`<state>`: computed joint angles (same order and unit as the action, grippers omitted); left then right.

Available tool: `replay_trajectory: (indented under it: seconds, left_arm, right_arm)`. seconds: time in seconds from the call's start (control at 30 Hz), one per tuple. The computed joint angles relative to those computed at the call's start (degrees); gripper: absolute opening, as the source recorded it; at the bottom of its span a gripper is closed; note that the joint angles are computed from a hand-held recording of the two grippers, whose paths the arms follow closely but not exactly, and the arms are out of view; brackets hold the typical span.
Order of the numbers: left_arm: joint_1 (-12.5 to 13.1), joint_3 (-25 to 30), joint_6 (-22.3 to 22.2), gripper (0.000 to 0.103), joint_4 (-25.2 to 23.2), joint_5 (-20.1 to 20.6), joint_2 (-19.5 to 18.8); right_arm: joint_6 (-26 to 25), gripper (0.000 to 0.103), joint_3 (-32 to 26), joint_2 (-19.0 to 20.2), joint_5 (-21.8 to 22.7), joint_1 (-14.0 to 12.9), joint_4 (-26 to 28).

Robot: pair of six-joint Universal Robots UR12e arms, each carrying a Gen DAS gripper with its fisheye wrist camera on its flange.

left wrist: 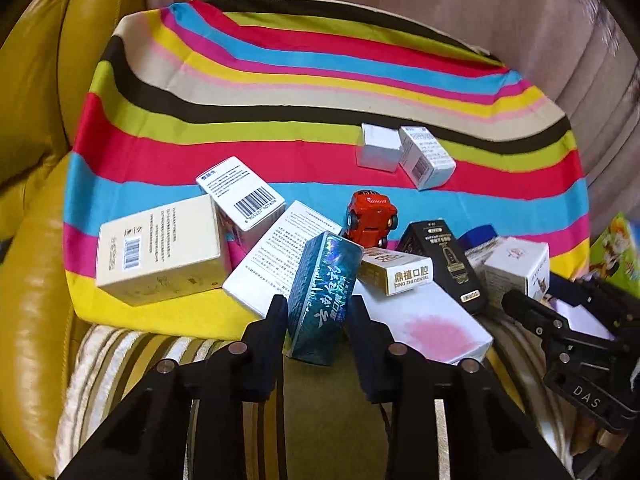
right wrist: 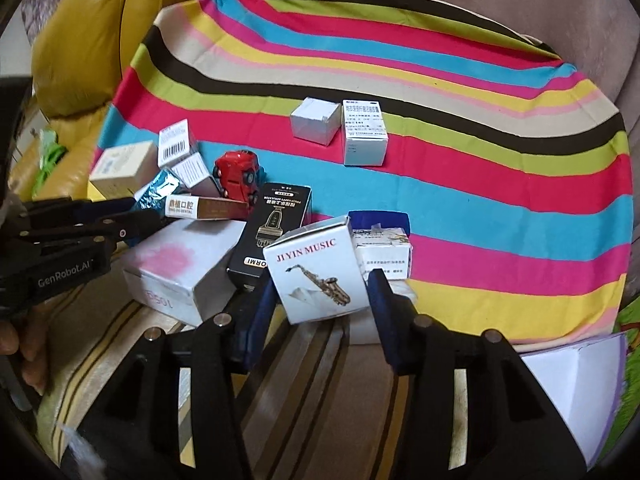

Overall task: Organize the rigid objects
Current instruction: 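Grasp the teal box with the left gripper while the right grasps the white saxophone box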

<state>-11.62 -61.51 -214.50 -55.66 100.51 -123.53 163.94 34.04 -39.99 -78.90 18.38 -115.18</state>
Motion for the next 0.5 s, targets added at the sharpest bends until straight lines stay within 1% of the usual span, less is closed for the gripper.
replay_trajectory:
  seconds: [0.13, 0.27, 0.33, 0.43, 0.5]
  left_arm:
    - [-0.2, -1.8, -1.1, 0.031, 3.4, 0.0, 0.9]
    - [-0.5, -2.1, -1.4, 0.030, 4.6, 0.8, 1.1]
    - [-0.5, -2.0, -1.3, 0.030, 4.2, 0.4, 1.1]
    - [-0.3, -2.7, -2.3, 0.029, 3.3, -1.3, 1.7]
    - [-0.6, -3.1, -2.5, 0.029, 2.6, -0.8, 2.0]
  right_arm:
    - [2.5, 0.051, 1.2, -0.8, 1.5, -0.5, -0.9]
    - [3.5, 0.051, 3.2, -2.0, 3.1, -1.0, -2.3]
    - [3.9, 0.051, 3.9, -2.4, 3.7, -1.3, -2.6]
    - [5.0, 0.050, 5.1, -3.2, 4.6, -1.7, -2.8]
    - [5.4, 0.048, 6.1, -3.7, 5.0, -2.0, -3.1]
